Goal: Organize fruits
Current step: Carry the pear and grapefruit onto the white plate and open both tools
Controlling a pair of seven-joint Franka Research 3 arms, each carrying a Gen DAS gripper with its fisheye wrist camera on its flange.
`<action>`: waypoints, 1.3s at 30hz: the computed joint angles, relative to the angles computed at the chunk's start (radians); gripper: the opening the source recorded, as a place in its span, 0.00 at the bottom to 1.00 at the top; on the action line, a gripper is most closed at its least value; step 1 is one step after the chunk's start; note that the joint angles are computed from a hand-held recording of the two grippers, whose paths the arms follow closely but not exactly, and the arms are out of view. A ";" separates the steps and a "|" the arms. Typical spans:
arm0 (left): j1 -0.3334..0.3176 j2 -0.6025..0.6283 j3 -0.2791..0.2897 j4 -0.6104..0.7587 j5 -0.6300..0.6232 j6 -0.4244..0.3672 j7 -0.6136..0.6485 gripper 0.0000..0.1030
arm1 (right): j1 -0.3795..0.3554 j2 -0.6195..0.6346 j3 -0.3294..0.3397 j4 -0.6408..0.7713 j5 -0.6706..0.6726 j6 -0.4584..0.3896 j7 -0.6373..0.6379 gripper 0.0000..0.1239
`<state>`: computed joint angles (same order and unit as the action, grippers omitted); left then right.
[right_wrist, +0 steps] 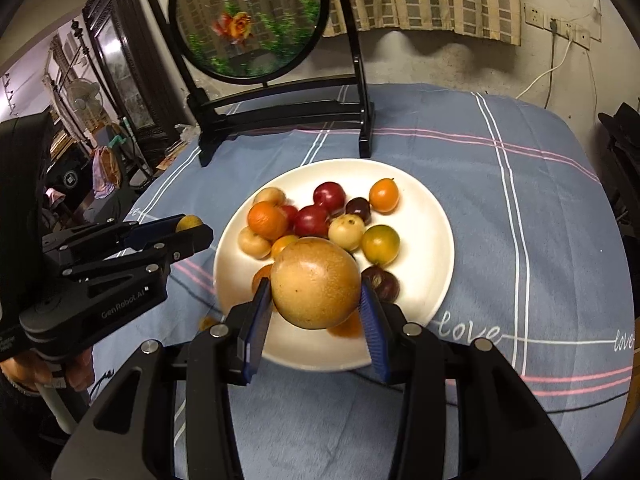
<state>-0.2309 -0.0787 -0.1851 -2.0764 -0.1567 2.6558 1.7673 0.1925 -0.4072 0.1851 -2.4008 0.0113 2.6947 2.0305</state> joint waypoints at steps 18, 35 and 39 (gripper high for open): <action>0.012 0.167 -0.045 0.163 0.162 -0.012 -0.109 0.26 | -0.009 0.167 -0.056 0.127 -0.014 -0.002 -0.029 0.35; 0.013 0.225 -0.055 0.208 0.246 0.000 -0.147 0.26 | -0.002 0.237 -0.087 0.189 -0.025 -0.009 -0.037 0.35; 0.017 0.232 -0.055 0.213 0.251 0.001 -0.145 0.26 | -0.005 0.241 -0.092 0.195 -0.024 -0.007 -0.037 0.35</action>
<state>-0.2142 0.1530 -0.2406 -1.8632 0.0943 2.6565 1.6220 0.1875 -0.1658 0.0933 -2.2058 -0.0124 2.6881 1.9940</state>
